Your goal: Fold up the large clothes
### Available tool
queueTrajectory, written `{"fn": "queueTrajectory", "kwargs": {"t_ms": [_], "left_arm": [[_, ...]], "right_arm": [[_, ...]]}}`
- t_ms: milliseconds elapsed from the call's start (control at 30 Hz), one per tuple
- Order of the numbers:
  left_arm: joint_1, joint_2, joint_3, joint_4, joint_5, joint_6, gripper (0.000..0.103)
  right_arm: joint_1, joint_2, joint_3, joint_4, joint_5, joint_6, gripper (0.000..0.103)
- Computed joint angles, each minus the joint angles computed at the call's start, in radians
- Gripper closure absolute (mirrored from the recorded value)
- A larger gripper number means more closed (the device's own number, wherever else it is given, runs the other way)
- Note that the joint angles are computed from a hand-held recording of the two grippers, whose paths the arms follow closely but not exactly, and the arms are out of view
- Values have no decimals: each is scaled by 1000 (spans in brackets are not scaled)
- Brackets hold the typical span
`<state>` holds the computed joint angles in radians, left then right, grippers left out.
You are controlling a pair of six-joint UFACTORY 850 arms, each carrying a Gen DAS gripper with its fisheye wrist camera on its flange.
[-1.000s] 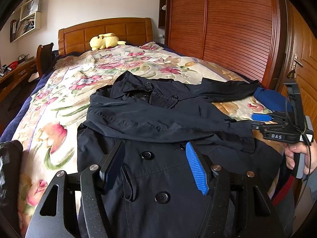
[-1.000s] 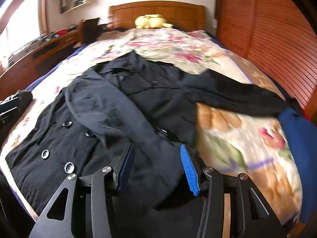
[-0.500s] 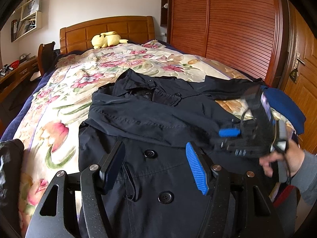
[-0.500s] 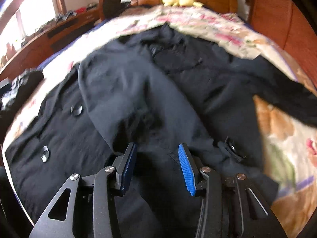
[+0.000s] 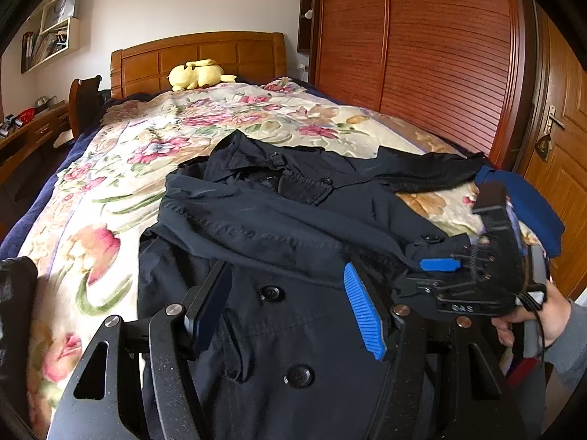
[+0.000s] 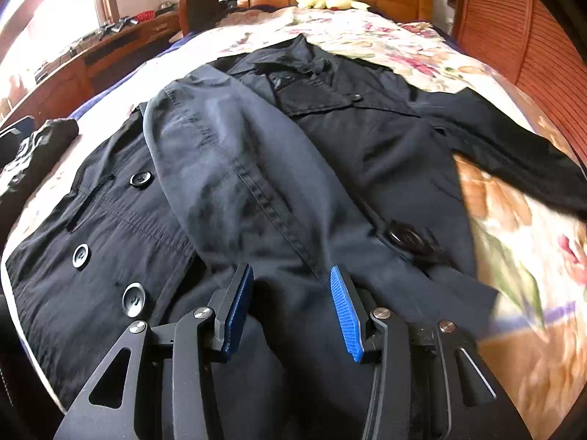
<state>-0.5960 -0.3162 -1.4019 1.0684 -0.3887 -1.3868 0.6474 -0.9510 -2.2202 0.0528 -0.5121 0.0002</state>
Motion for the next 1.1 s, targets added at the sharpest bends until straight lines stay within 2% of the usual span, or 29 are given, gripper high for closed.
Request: {"fn": "queueTrajectory", "kwargs": {"t_ms": [133,233,367,567,633,767,967,1100], "left_arm": [[1,-35,-36,1,18,-3,38],[1,-48,-47,46,46,-50,24],[-8,-67,-64,116,77,-109,21],[-31,-100,-95,94,37,-50,19],[-38,-115,-108,84,13,-39,19],[-34,-135,-122,21,24,1,19],[-32,-188,-167,-133,4,119,19],[-41,-213,-187,-169,-22,157,19]], "right_arm": [[-7,104,166,-24,88,27,57],[-14,160,249,-48,129,52,57],[-24,226,340,-123,173,125,57],[-59,285,411,-232,208,237,56],[-76,283,404,-257,206,264,53],[-114,260,362,-353,181,345,48],[-191,173,195,-389,77,395,46],[-241,84,13,-424,-16,429,46]]}}
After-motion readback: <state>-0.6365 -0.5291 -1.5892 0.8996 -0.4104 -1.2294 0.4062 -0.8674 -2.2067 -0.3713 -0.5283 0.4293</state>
